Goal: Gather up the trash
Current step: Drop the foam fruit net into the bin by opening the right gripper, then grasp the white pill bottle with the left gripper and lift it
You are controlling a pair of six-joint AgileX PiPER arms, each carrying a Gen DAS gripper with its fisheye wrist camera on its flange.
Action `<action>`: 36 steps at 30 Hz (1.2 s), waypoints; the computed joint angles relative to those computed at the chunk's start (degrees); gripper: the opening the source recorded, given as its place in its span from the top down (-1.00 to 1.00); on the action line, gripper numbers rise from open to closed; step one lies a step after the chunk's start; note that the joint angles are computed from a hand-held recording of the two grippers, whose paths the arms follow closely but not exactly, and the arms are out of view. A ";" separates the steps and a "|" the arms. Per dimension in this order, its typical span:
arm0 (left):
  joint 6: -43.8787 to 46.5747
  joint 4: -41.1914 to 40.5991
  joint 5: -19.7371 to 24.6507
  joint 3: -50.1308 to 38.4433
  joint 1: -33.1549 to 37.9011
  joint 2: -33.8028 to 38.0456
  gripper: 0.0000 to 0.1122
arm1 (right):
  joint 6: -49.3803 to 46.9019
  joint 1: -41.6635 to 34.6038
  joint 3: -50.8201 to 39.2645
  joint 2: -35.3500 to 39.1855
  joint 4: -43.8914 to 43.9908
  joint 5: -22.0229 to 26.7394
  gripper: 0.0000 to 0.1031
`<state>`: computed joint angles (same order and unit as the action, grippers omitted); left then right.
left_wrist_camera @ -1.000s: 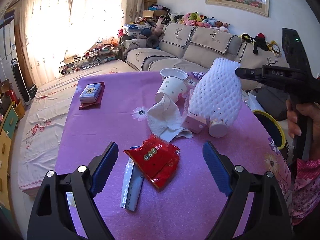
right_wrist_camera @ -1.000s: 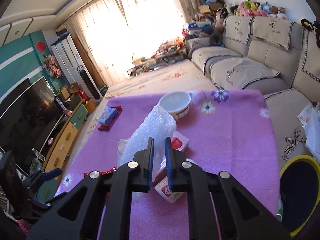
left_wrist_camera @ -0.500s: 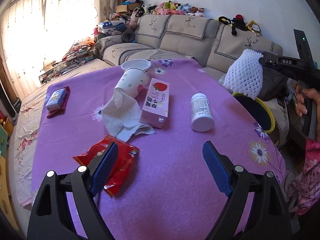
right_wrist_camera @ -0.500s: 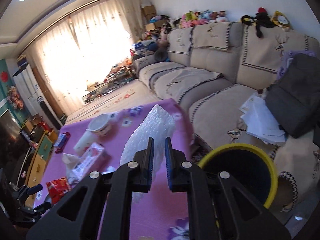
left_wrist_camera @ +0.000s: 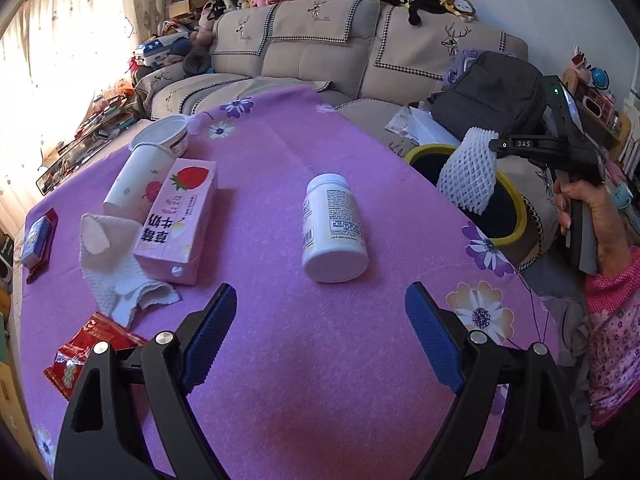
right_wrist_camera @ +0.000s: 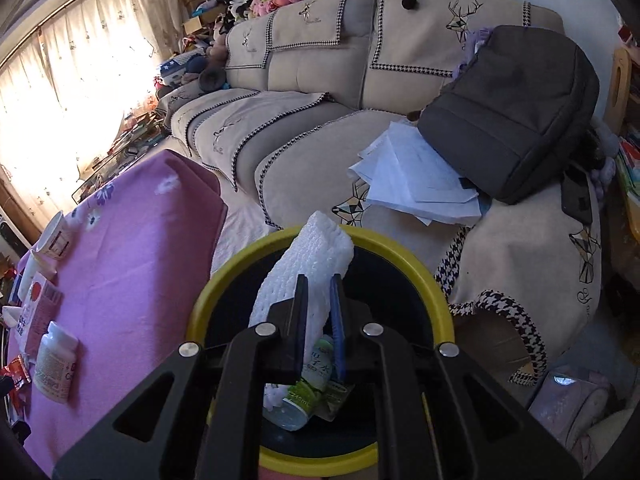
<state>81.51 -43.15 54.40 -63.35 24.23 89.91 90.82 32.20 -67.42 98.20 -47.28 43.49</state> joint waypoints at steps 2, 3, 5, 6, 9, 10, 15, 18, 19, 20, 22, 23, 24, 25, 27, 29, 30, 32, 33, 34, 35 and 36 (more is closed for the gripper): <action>-1.83 0.75 -1.96 0.60 -2.84 -0.26 -0.52 | -0.22 -0.86 0.43 0.73 -0.18 -0.17 0.78; -2.66 1.11 -2.71 0.78 -4.10 -0.31 -0.52 | -0.81 -1.35 0.63 1.02 0.15 -0.47 0.76; -4.35 1.95 -4.03 0.71 -6.16 -0.30 -0.52 | -2.86 -1.85 0.81 1.30 1.64 -0.51 0.68; -4.84 2.25 -4.67 1.02 -6.87 -0.41 -0.52 | -3.35 -1.90 0.92 1.28 2.10 -0.53 0.61; -7.11 3.67 -5.71 0.47 -8.85 0.34 -0.52 | -1.37 -1.11 1.97 0.95 0.35 1.15 0.25; -8.08 4.16 -6.17 0.27 -9.60 0.60 -0.52 | 0.24 -0.47 2.76 0.40 -0.72 1.86 0.24; -11.97 6.13 -8.58 -0.99 -12.71 1.81 -0.52 | 6.07 3.68 5.84 -2.48 -4.89 4.59 0.20; -15.07 7.96 -10.44 -2.34 -14.14 3.20 -0.52 | 9.08 7.33 6.99 -4.00 -6.77 6.88 0.15; -15.65 8.26 -10.80 -2.71 -14.38 3.62 -0.52 | 9.82 8.23 7.27 -4.37 -7.19 7.42 0.13; -16.67 8.82 -11.45 -3.31 -14.83 4.32 -0.52 | 10.60 9.15 7.61 -4.81 -7.59 7.97 0.12; -18.20 9.87 -12.57 -4.27 -15.78 5.62 -0.52 | 11.94 10.96 8.07 -5.56 -8.29 8.94 0.11; -18.88 10.43 -13.10 -4.70 -16.22 6.28 -0.52 | 12.33 11.85 8.19 -5.87 -8.39 9.40 0.10; -19.62 11.03 -13.42 -5.25 -16.64 7.03 -0.52 | 12.81 12.56 8.34 -6.14 -8.61 9.76 0.10; -20.11 11.45 -13.40 -5.89 -16.86 7.74 -0.52 | 13.51 13.36 8.44 -6.37 -8.89 10.47 0.08; -21.07 12.37 -13.89 -6.57 -17.54 8.82 -0.52 | 14.51 14.72 8.24 -6.63 -9.15 12.18 0.07; -21.92 13.17 -14.77 -6.99 -18.25 9.71 -0.52 | 15.94 15.80 8.65 -7.27 -9.38 13.32 0.04; -22.41 13.58 -14.97 -7.41 -18.54 10.30 -0.52 | 16.46 16.23 8.83 -7.60 -9.41 13.56 0.03; -23.09 14.09 -14.84 -8.13 -18.82 11.18 -0.52 | 17.31 17.12 9.40 -8.30 -9.35 14.13 0.02; -23.30 14.26 -14.95 -8.42 -18.92 11.57 -0.52 | 17.42 17.53 9.47 -8.42 -9.18 14.44 0.02; -23.82 14.73 -15.36 -8.73 -19.21 12.05 -0.52 | 17.61 17.91 9.63 -8.56 -9.08 14.54 0.02; -24.52 15.28 -15.73 -8.93 -19.45 12.40 -0.51 | 17.67 18.18 9.66 -8.61 -8.99 14.57 0.02; -25.11 15.69 -15.76 -9.42 -19.59 13.00 -0.51 | 17.72 18.36 9.73 -8.66 -8.93 14.57 0.02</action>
<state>56.41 -27.46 38.64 -72.77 4.64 102.92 108.54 50.55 -57.69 89.54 -56.21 58.07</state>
